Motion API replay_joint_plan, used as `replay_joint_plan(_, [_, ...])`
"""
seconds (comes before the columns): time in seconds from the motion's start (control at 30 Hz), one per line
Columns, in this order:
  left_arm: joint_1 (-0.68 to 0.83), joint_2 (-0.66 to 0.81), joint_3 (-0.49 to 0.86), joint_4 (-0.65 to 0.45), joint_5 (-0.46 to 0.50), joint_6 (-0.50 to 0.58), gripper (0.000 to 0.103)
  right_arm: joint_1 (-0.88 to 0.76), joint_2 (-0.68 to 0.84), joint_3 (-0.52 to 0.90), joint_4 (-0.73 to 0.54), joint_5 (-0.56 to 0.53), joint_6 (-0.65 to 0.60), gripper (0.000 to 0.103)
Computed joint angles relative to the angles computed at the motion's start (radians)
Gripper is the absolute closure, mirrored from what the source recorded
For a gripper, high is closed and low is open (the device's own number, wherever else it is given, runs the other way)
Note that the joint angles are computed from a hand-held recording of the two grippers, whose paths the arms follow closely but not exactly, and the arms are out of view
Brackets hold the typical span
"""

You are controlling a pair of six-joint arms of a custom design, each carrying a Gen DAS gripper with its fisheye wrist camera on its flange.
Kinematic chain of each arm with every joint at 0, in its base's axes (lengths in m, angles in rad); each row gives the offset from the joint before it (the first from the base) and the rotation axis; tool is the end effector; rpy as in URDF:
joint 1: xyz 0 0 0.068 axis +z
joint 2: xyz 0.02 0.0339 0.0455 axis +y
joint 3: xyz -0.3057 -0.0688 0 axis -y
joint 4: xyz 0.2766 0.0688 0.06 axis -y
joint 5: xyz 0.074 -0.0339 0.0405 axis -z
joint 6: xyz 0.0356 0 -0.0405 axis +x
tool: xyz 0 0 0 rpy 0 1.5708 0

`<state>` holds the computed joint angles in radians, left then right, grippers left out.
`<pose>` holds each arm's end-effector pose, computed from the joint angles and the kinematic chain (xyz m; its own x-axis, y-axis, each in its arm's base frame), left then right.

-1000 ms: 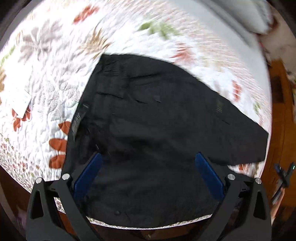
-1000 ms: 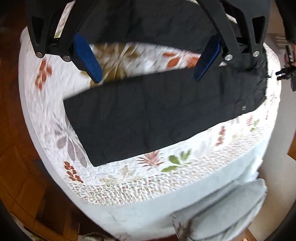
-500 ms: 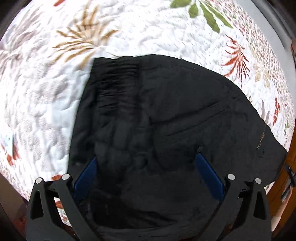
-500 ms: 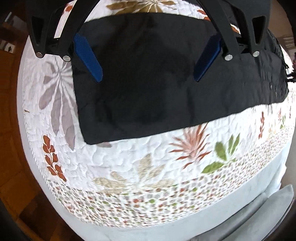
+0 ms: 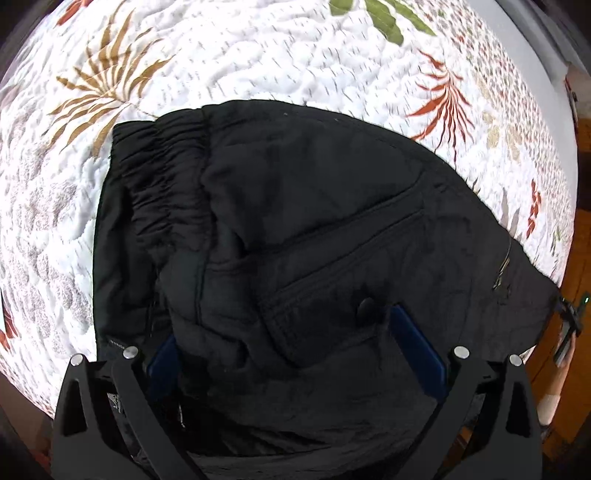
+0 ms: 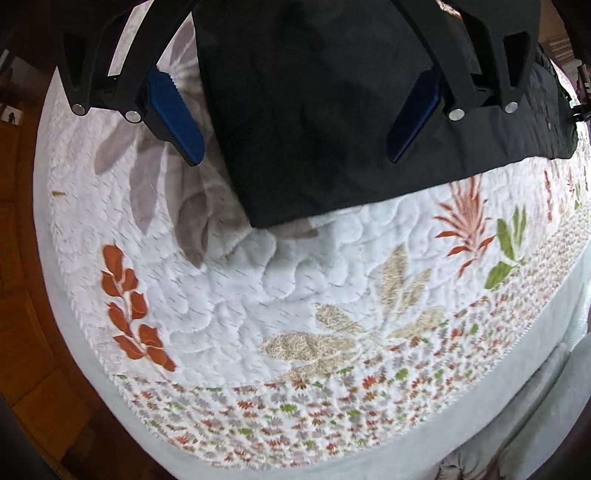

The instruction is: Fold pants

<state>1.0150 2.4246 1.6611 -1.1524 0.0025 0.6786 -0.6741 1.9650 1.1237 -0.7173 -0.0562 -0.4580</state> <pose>0.2400 0.3862 0.0633 -0.9200 -0.2916 0.2619 -0.3500 0.9119 -0.2142 0.2886 -0.2280 0.1200 -0.9760 0.2147 -0.0358 0.2131 0.9760 0.0450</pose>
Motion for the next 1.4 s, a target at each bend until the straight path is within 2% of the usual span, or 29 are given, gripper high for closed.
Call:
replay_joint_plan(0.1, [-0.035, -0.035, -0.071, 0.051, -0.031, -0.023, 0.003, 0.036, 0.012, -0.021, 0.037, 0.068, -0.015, 0.003])
replay_joint_plan(0.23, [-0.072, -0.026, -0.095, 0.092, -0.048, -0.073, 0.003, 0.053, -0.039, -0.088, 0.119, 0.091, -0.062, 0.003])
replay_joint_plan(0.3, [-0.082, -0.046, -0.118, 0.102, -0.048, -0.082, 0.003, 0.062, -0.076, -0.136, 0.163, 0.083, -0.099, 0.010])
replay_joint_plan(0.33, [-0.082, -0.053, -0.128, 0.110, -0.045, -0.081, 0.003, 0.065, -0.096, -0.154, 0.173, 0.077, -0.111, 0.015])
replay_joint_plan(0.4, [-0.075, -0.085, -0.161, 0.124, -0.038, -0.071, 0.003, 0.079, -0.125, -0.184, 0.186, 0.074, -0.109, 0.034])
replay_joint_plan(0.43, [-0.068, -0.109, -0.192, 0.146, -0.034, -0.058, 0.003, 0.086, -0.153, -0.203, 0.195, 0.085, -0.114, 0.040])
replay_joint_plan(0.47, [-0.056, -0.129, -0.231, 0.186, -0.032, -0.034, 0.004, 0.092, -0.177, -0.220, 0.201, 0.093, -0.118, 0.056])
replay_joint_plan(0.5, [-0.053, -0.148, -0.265, 0.216, -0.030, -0.019, 0.004, 0.101, -0.197, -0.246, 0.212, 0.093, -0.112, 0.063])
replay_joint_plan(0.53, [-0.059, -0.171, -0.299, 0.247, -0.032, -0.004, 0.006, 0.095, -0.254, -0.268, 0.191, 0.086, -0.118, 0.076])
replay_joint_plan(0.57, [-0.058, -0.193, -0.326, 0.265, -0.035, 0.011, 0.010, 0.083, -0.284, -0.274, 0.179, 0.078, -0.129, 0.084])
replay_joint_plan(0.6, [-0.062, -0.219, -0.355, 0.285, -0.029, 0.025, 0.015, 0.079, -0.310, -0.282, 0.169, 0.066, -0.129, 0.088])
replay_joint_plan(0.67, [-0.074, -0.258, -0.391, 0.290, -0.004, 0.037, 0.035, 0.080, -0.380, -0.311, 0.157, 0.051, -0.144, 0.090])
replay_joint_plan(0.7, [-0.077, -0.269, -0.399, 0.285, 0.008, 0.040, 0.040, 0.081, -0.411, -0.326, 0.153, 0.049, -0.150, 0.091])
replay_joint_plan(0.73, [-0.082, -0.280, -0.405, 0.270, 0.026, 0.043, 0.054, 0.081, -0.458, -0.344, 0.141, 0.039, -0.155, 0.091])
replay_joint_plan(0.77, [-0.083, -0.293, -0.418, 0.268, 0.033, 0.045, 0.063, 0.084, -0.493, -0.356, 0.126, 0.031, -0.151, 0.091])
replay_joint_plan(0.87, [-0.124, -0.350, -0.489, 0.314, 0.024, 0.040, 0.073, 0.054, -0.623, -0.378, 0.049, -0.050, -0.179, 0.091])
replay_joint_plan(1.0, [-0.147, -0.420, -0.577, 0.368, 0.036, 0.023, 0.079, 0.027, -0.772, -0.376, -0.059, -0.148, -0.238, 0.091])
replay_joint_plan(1.03, [-0.142, -0.425, -0.580, 0.363, 0.051, 0.017, 0.080, 0.000, -0.764, -0.368, -0.056, -0.189, -0.274, 0.091])
replay_joint_plan(1.13, [-0.118, -0.443, -0.596, 0.348, 0.111, 0.020, 0.083, -0.062, -0.847, -0.354, -0.154, -0.310, -0.371, 0.092])
replay_joint_plan(1.23, [-0.080, -0.461, -0.642, 0.368, 0.151, 0.056, 0.085, -0.160, -0.946, -0.340, -0.307, -0.413, -0.507, 0.092])
replay_joint_plan(1.3, [-0.070, -0.467, -0.659, 0.376, 0.184, 0.075, 0.090, -0.246, -0.986, -0.324, -0.411, -0.477, -0.610, 0.092])
replay_joint_plan(1.4, [-0.018, -0.497, -0.712, 0.389, 0.226, 0.161, 0.093, -0.385, -1.004, -0.294, -0.563, -0.551, -0.778, 0.092])
